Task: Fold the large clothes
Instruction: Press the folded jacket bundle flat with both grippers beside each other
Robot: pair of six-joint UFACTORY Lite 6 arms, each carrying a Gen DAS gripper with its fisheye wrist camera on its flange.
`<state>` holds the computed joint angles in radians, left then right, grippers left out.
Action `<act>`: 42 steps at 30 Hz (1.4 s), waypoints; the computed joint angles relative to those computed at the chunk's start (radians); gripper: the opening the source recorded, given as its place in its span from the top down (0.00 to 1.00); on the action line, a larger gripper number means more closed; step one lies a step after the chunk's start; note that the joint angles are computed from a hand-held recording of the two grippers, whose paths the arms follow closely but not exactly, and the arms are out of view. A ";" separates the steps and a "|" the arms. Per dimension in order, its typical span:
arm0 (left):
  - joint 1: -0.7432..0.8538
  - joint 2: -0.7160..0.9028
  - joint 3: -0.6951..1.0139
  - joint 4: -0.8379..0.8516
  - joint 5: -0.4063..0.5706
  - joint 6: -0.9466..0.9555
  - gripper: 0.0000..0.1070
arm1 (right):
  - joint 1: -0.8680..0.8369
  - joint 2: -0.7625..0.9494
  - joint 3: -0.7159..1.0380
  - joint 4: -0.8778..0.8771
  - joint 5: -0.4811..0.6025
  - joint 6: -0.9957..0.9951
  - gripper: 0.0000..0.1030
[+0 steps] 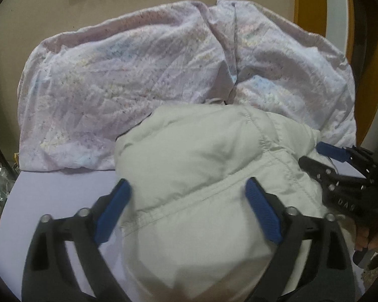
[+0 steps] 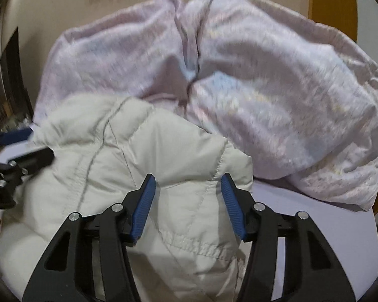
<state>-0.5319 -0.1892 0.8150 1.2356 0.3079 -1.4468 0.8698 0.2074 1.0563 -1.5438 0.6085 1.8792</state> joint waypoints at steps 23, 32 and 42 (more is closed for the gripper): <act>-0.008 0.230 0.016 0.585 0.058 -0.631 0.05 | -0.145 0.136 -0.051 -0.510 -0.144 0.570 0.34; -0.034 0.252 0.024 0.556 0.113 -0.603 0.05 | -0.141 0.149 -0.051 -0.478 -0.139 0.550 0.34; -0.009 0.029 -0.082 0.274 0.001 -0.338 0.06 | -0.103 -0.152 -0.292 -0.458 -0.171 0.593 0.33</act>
<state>-0.5412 -0.1603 0.7333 1.5097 0.3086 -1.7852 0.7664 0.0555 0.7648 -2.0020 0.4374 2.4723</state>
